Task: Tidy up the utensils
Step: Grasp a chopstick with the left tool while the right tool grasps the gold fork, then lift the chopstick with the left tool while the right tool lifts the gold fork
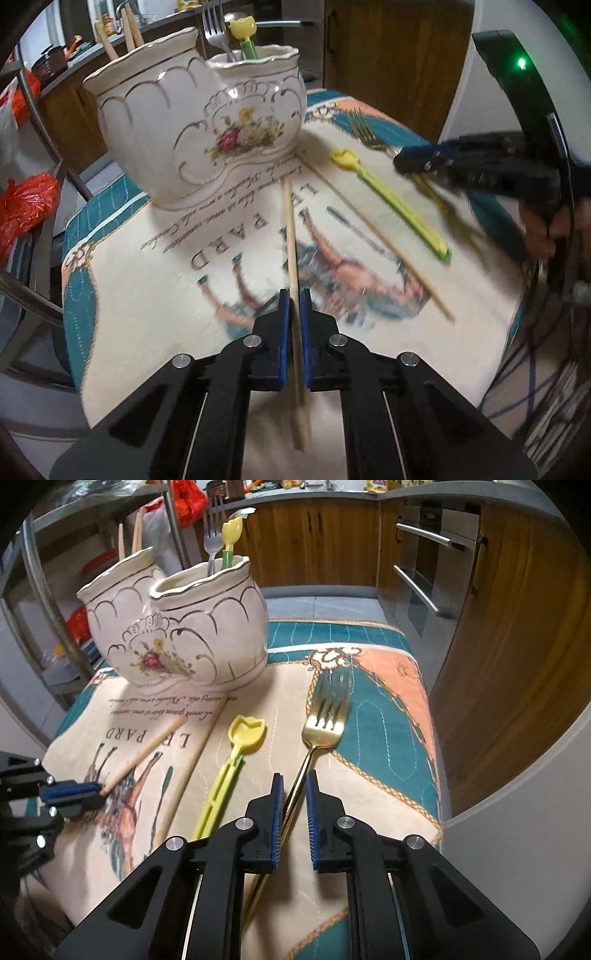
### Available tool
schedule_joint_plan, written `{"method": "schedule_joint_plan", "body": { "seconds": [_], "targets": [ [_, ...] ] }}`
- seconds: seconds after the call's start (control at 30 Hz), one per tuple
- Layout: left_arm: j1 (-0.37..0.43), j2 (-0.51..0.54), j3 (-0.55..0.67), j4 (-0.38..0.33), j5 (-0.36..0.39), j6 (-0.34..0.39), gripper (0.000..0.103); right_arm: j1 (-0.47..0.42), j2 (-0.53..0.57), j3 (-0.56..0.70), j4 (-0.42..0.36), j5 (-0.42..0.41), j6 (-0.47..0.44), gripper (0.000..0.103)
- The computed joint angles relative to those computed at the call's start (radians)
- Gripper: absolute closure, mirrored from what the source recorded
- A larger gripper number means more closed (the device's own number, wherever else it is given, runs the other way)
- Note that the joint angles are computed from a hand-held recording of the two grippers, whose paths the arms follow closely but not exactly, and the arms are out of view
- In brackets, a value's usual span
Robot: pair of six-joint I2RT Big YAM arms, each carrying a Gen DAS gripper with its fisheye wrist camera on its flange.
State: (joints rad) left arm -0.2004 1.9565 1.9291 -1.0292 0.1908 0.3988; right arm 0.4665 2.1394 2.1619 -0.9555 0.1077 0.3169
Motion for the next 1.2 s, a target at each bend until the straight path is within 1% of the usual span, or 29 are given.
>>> {"method": "schedule_joint_plan", "body": {
  "seconds": [0.07,0.17,0.3,0.33,0.4,0.47,0.57,0.6,0.67,0.7,0.77,0.8,0.9,0.97,1.03,1.1,1.2],
  "targets": [
    [0.014,-0.007,-0.007,-0.008,0.004,0.011,0.097,-0.001,-0.011,-0.009,-0.013,-0.008,-0.026,0.092],
    [0.033,-0.016,-0.018,-0.014,0.007,0.007,0.097,0.0,-0.026,-0.025,-0.023,-0.011,-0.052,0.093],
    [0.053,-0.033,-0.041,-0.017,0.027,-0.008,0.096,-0.001,-0.031,-0.028,-0.03,-0.012,-0.055,0.092],
    [0.055,-0.036,-0.046,-0.017,0.036,-0.013,0.095,-0.001,-0.026,-0.021,-0.037,-0.014,-0.054,0.091],
    [0.057,-0.042,-0.058,-0.006,0.046,-0.025,0.088,-0.003,-0.013,-0.005,-0.048,-0.006,-0.042,0.082],
    [0.055,-0.049,-0.074,0.015,0.043,-0.029,0.088,-0.004,-0.008,0.0,-0.047,-0.002,-0.028,0.079],
    [0.046,-0.046,-0.081,0.051,0.035,-0.05,0.088,-0.004,0.001,0.005,-0.03,0.005,-0.017,0.079],
    [0.045,-0.046,-0.083,0.058,0.035,-0.055,0.088,-0.005,0.003,0.006,-0.022,0.008,-0.014,0.081],
    [0.04,-0.043,-0.082,0.075,0.028,-0.06,0.089,-0.005,0.005,0.004,-0.01,0.02,-0.006,0.088],
    [0.038,-0.043,-0.085,0.083,0.023,-0.054,0.092,-0.007,0.006,0.004,-0.006,0.018,-0.005,0.092],
    [0.038,-0.046,-0.093,0.099,0.018,-0.044,0.098,-0.008,0.005,0.004,-0.004,0.018,-0.004,0.093],
    [0.04,-0.046,-0.093,0.098,0.024,-0.044,0.098,-0.007,0.0,-0.005,0.005,0.017,-0.004,0.095],
    [0.049,-0.049,-0.095,0.105,0.044,-0.047,0.098,-0.006,-0.033,-0.051,0.056,0.015,-0.007,0.097],
    [0.057,-0.058,-0.102,0.117,0.075,-0.049,0.098,-0.001,-0.07,-0.105,0.122,0.016,-0.017,0.097],
    [0.059,-0.067,-0.111,0.131,0.081,-0.05,0.098,0.003,-0.106,-0.154,0.182,0.02,-0.03,0.097],
    [0.064,-0.077,-0.121,0.147,0.104,-0.051,0.098,0.007,-0.139,-0.199,0.239,0.024,-0.039,0.097],
    [0.069,-0.102,-0.151,0.192,0.148,-0.049,0.098,0.015,-0.188,-0.264,0.323,0.028,-0.056,0.097]
  ]
}}
